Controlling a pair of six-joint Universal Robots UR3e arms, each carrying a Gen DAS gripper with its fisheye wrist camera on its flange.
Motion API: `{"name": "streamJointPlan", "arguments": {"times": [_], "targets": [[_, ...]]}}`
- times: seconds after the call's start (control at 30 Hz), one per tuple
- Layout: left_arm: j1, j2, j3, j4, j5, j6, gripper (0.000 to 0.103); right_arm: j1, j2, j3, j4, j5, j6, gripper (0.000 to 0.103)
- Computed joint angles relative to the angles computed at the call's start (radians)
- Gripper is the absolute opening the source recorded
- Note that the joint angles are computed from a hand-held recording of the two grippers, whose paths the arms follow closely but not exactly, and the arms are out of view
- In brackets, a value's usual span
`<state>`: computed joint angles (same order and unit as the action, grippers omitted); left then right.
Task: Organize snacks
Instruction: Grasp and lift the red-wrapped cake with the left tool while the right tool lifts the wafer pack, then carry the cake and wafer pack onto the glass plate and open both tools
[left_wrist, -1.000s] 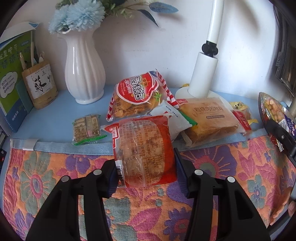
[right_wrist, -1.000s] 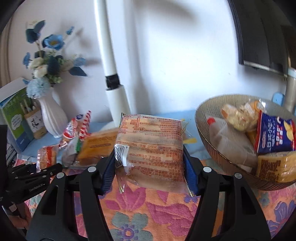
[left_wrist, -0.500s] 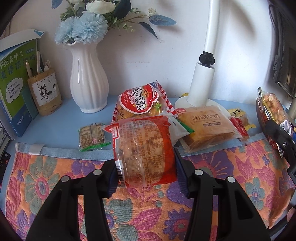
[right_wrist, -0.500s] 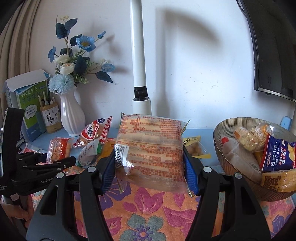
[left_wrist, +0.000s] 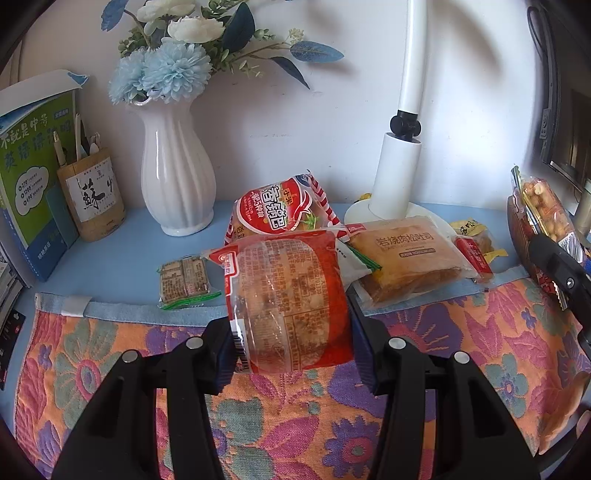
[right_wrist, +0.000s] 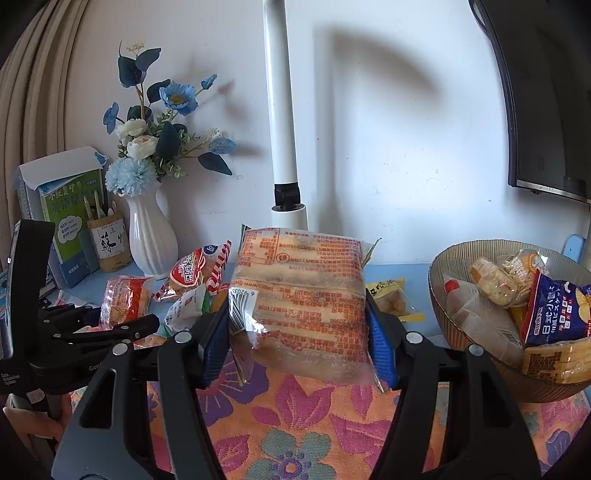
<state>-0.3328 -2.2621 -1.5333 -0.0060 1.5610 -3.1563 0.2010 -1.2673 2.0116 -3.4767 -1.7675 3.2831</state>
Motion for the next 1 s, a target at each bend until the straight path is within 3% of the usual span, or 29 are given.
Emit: {"name": "streamJointPlan", "arguments": {"times": [0.77, 1.0], "targets": [[-0.017, 0.003, -0.041, 0.110, 0.020, 0.023, 0.051, -0.033, -0.046, 0.089, -0.125, 0.036, 0.069, 0.065], [-0.002, -0.006, -0.004, 0.043, -0.017, 0.004, 0.050, -0.075, -0.109, 0.118, -0.139, 0.076, 0.111, 0.065]]}}
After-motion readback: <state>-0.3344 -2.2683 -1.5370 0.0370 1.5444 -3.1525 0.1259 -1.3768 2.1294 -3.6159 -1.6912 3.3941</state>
